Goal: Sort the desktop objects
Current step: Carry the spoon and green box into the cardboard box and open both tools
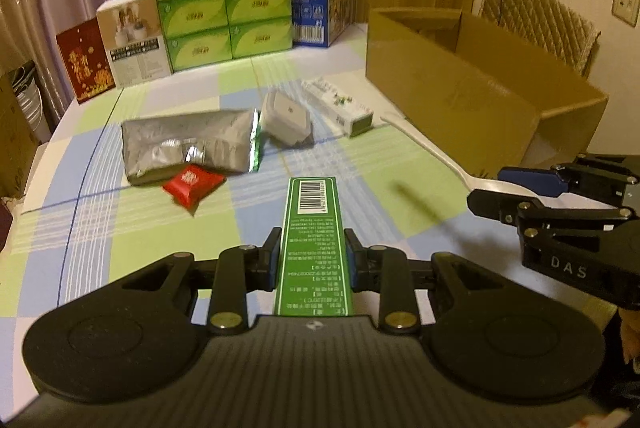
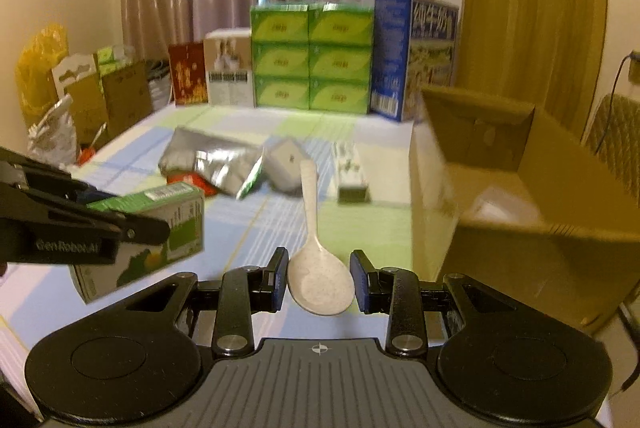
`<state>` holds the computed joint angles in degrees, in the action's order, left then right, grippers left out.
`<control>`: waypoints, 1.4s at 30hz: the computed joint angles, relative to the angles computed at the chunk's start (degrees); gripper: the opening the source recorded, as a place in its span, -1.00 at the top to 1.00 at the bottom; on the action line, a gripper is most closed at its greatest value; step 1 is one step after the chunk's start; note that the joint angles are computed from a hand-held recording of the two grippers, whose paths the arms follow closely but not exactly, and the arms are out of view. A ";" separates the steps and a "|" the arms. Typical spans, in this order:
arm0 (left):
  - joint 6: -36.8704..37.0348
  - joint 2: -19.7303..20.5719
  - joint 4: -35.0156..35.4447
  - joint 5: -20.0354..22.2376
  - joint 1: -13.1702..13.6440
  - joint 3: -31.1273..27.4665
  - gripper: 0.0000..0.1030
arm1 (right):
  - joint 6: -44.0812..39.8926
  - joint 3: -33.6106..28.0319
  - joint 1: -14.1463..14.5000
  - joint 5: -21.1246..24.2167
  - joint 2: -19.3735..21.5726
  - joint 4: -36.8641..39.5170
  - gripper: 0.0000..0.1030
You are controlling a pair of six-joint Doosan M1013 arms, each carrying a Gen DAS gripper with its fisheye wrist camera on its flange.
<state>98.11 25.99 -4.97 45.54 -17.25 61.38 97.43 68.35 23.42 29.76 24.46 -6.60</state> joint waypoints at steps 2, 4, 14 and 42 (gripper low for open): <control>-0.31 -0.03 -0.10 0.00 -0.44 -1.04 0.51 | 0.44 -0.39 -0.27 -0.98 -0.46 -0.63 0.41; -0.16 0.17 -0.32 0.06 -1.01 -2.59 0.51 | 1.04 -0.89 -0.73 -1.93 -0.89 -1.47 0.41; 1.45 4.97 -4.00 1.42 -4.83 -14.47 0.51 | 5.61 -4.70 -5.40 -0.78 -1.10 -6.06 0.41; -0.26 21.54 -3.87 13.04 -8.54 -40.68 0.51 | 3.54 -7.95 -11.60 3.54 2.37 -0.89 0.41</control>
